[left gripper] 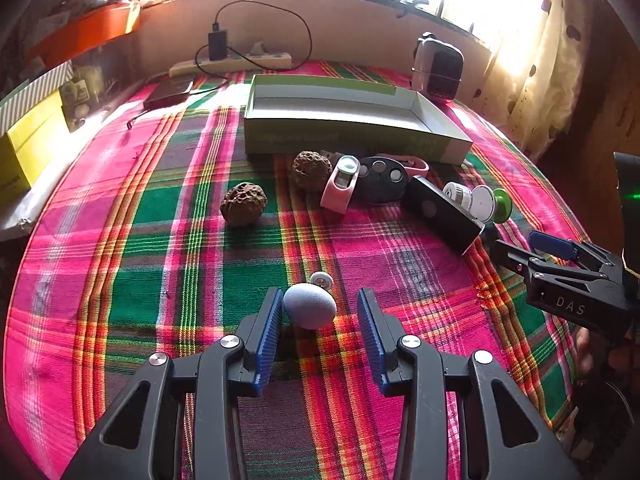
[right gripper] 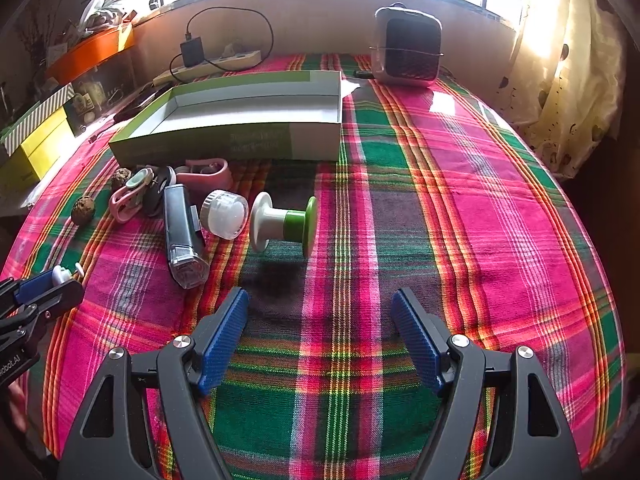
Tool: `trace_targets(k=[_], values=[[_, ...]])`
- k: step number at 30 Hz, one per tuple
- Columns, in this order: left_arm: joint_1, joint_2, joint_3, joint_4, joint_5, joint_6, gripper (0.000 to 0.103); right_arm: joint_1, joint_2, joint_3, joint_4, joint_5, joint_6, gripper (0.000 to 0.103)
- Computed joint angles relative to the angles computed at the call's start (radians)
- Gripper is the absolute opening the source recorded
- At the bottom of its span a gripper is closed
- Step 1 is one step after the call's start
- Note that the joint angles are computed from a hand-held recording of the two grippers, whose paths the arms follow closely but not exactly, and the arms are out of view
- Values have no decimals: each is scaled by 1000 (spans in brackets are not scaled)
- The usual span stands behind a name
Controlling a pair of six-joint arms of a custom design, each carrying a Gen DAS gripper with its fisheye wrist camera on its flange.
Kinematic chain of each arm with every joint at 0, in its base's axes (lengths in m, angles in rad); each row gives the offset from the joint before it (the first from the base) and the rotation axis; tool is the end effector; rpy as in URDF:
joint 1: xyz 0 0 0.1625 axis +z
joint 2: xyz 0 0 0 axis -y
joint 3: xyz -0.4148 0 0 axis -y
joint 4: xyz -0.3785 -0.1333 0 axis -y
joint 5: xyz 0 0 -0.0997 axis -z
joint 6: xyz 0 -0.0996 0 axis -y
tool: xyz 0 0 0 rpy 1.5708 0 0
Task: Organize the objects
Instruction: 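Close left gripper on the pale blue egg while right gripper grasps the white-green spool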
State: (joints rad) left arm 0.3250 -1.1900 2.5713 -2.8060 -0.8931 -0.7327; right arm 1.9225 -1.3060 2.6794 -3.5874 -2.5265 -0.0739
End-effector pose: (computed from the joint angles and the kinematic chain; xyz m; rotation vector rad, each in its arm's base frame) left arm -0.2339 -0.2854 0.0846 0.7176 2.4737 -0.6548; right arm 0.1511 -0.2610 0.2055 0.0910 -2.1676 0.8587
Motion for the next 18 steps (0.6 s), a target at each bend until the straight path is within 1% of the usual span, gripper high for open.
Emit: trace_targets(k=[3,7,18], values=[[10,-7,1,-12,-15,5,36,-9,3,-13,10,19,-23,75],[12,-2,-4,-11,-13,7,36,-26,4,-37,29,38,-43,75],[41,1,-36,32,-20,21,36,-56,17,-78,34,49,-62,75]])
